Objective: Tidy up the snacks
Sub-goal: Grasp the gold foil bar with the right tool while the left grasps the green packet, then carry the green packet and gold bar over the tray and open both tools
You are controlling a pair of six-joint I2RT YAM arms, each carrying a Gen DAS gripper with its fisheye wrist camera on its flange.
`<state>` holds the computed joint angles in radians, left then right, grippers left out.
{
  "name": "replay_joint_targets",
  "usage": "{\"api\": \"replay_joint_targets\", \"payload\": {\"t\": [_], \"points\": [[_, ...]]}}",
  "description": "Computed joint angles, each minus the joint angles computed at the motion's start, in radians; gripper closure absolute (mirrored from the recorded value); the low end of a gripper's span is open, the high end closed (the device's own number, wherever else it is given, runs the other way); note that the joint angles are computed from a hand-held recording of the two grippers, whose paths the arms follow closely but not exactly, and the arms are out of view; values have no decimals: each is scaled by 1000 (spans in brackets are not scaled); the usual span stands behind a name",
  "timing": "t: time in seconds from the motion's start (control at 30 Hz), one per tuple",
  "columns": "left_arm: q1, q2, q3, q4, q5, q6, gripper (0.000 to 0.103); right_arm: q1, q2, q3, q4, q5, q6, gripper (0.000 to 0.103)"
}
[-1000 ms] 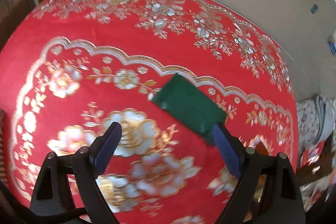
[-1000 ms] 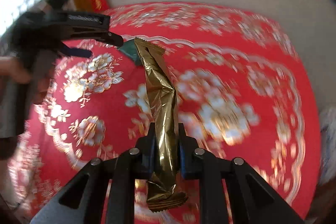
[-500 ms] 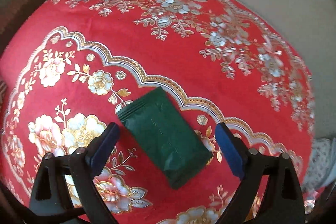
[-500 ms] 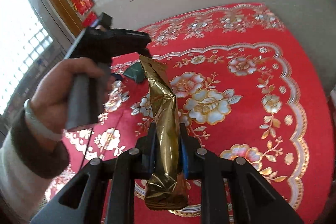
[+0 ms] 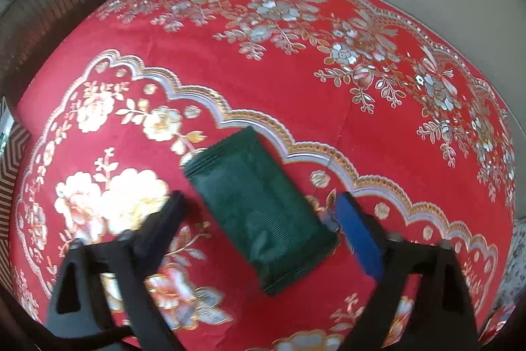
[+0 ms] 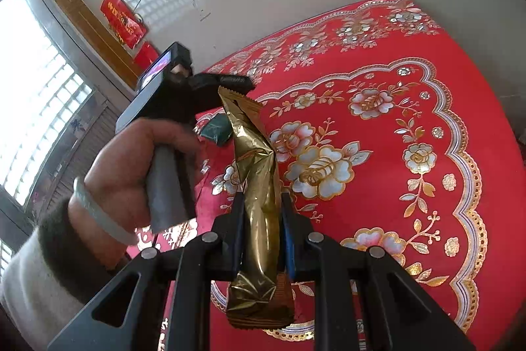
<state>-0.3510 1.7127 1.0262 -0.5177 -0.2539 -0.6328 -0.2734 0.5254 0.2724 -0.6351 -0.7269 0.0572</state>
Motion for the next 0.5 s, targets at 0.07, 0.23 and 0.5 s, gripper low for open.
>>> {"api": "replay_joint_targets", "payload": {"t": [0.07, 0.23, 0.5], "points": [[9, -41, -29, 15, 40, 81, 45, -23, 14, 4, -1, -18, -19, 83], [88, -175, -162, 56, 181, 293, 46, -50, -22, 7, -39, -36, -36, 83], [300, -456, -334, -1, 319, 553, 46, 247, -145, 25, -43, 189, 134, 83]]}}
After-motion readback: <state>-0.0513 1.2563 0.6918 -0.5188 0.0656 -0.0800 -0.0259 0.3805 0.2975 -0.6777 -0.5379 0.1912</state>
